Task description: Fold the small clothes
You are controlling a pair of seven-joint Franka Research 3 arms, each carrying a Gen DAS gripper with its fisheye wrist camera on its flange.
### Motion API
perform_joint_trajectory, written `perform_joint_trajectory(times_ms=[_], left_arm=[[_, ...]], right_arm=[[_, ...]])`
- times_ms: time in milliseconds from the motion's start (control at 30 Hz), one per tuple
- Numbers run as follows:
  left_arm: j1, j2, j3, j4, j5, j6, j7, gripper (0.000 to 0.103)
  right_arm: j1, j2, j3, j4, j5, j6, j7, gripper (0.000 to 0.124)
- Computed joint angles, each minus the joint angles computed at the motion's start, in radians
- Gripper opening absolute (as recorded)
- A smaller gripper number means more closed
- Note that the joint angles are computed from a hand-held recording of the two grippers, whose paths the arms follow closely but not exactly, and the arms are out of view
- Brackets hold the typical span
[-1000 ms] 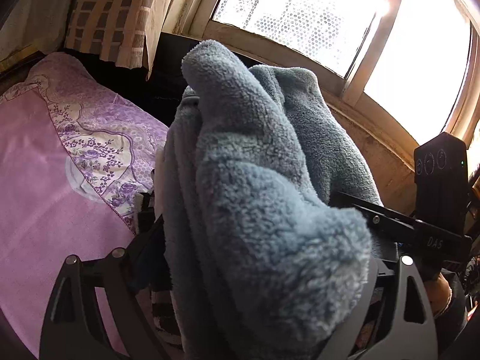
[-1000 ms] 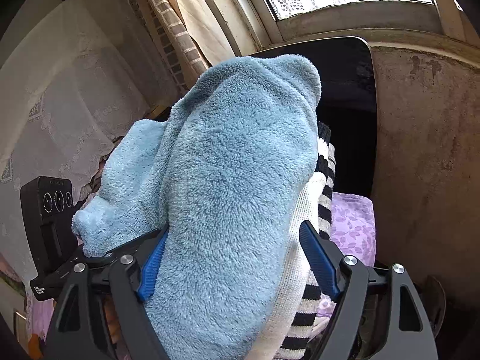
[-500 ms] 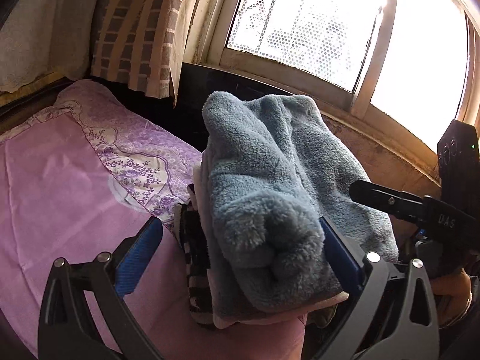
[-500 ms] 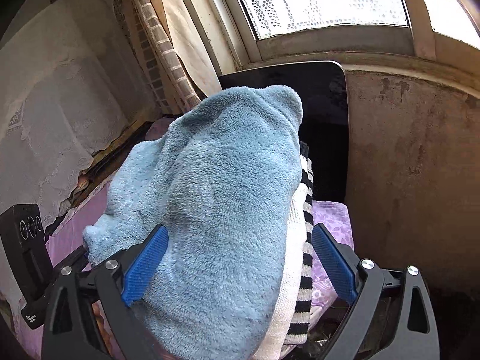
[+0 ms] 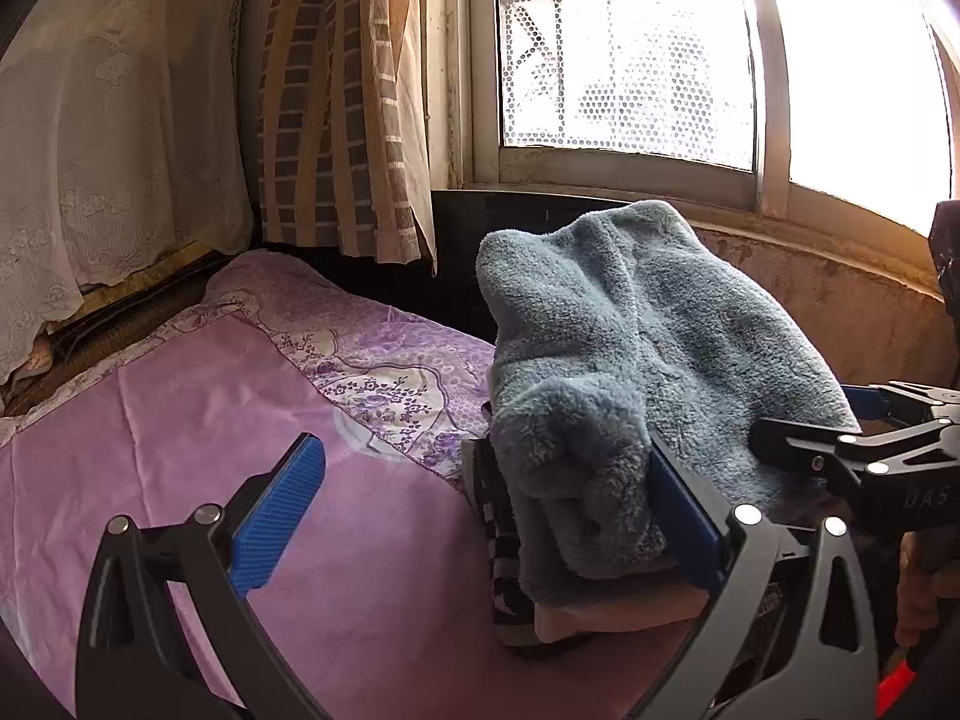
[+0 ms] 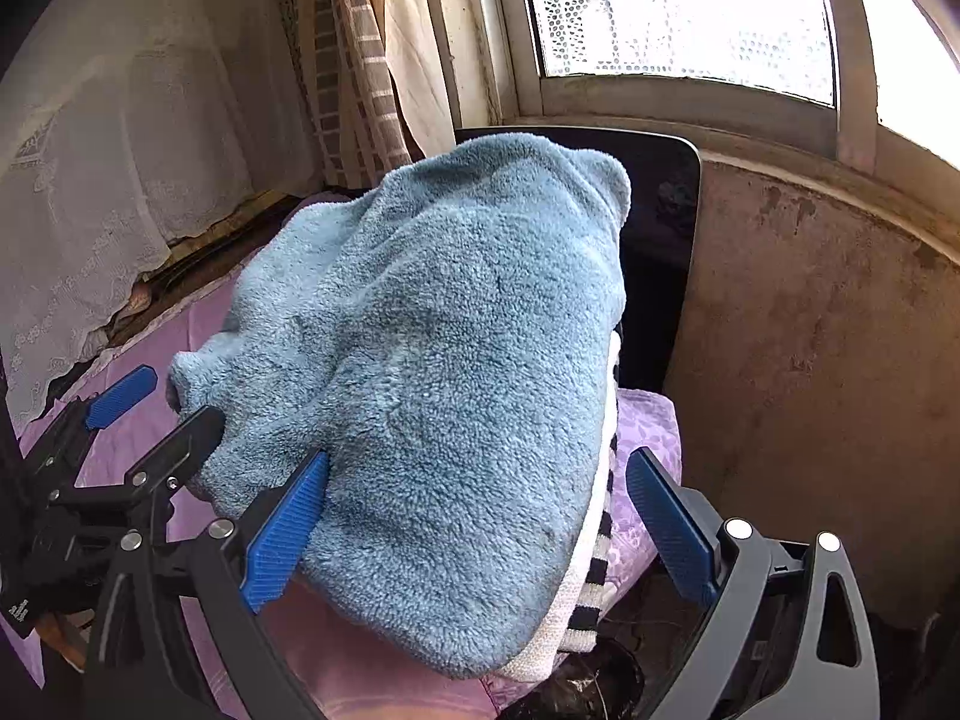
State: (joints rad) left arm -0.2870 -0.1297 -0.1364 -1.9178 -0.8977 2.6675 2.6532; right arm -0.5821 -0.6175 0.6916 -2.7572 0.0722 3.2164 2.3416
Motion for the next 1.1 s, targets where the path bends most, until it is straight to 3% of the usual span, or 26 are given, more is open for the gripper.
perform_joint_trajectory(times_ms=[100, 133, 233, 367, 433, 700, 867, 1100], left_arm=[[-0.002, -0.003, 0.001, -0.005, -0.006, 0.004, 0.007, 0.099], [-0.002, -0.005, 0.002, -0.006, -0.012, 0.001, 0.009, 0.099], [-0.007, -0.022, 0.008, -0.025, -0.047, 0.018, 0.035, 0.099], [-0.023, -0.056, 0.024, -0.061, -0.096, 0.053, 0.081, 0.099], [-0.032, -0.078, 0.035, -0.081, -0.117, 0.064, 0.102, 0.099], [-0.073, -0.152, 0.087, -0.151, -0.167, 0.123, 0.194, 0.099], [-0.066, -0.166, 0.118, -0.147, -0.131, 0.078, 0.143, 0.098], [-0.013, -0.161, 0.149, -0.098, -0.103, -0.106, 0.042, 0.098]], right_arm=[[0.126, 0.068, -0.131, -0.019, 0.044, 0.06, -0.026, 0.099], [0.14, 0.059, -0.138, -0.024, 0.065, 0.055, -0.028, 0.099], [0.094, -0.029, -0.061, -0.03, 0.095, -0.01, -0.005, 0.099], [0.012, -0.208, 0.073, -0.025, 0.045, -0.16, 0.104, 0.099], [0.004, -0.265, 0.108, -0.013, 0.024, -0.245, 0.16, 0.099], [-0.004, -0.308, 0.214, 0.088, -0.085, -0.484, 0.315, 0.099], [-0.013, -0.285, 0.258, 0.166, -0.153, -0.591, 0.391, 0.099], [-0.005, -0.289, 0.286, 0.203, -0.242, -0.631, 0.507, 0.099]])
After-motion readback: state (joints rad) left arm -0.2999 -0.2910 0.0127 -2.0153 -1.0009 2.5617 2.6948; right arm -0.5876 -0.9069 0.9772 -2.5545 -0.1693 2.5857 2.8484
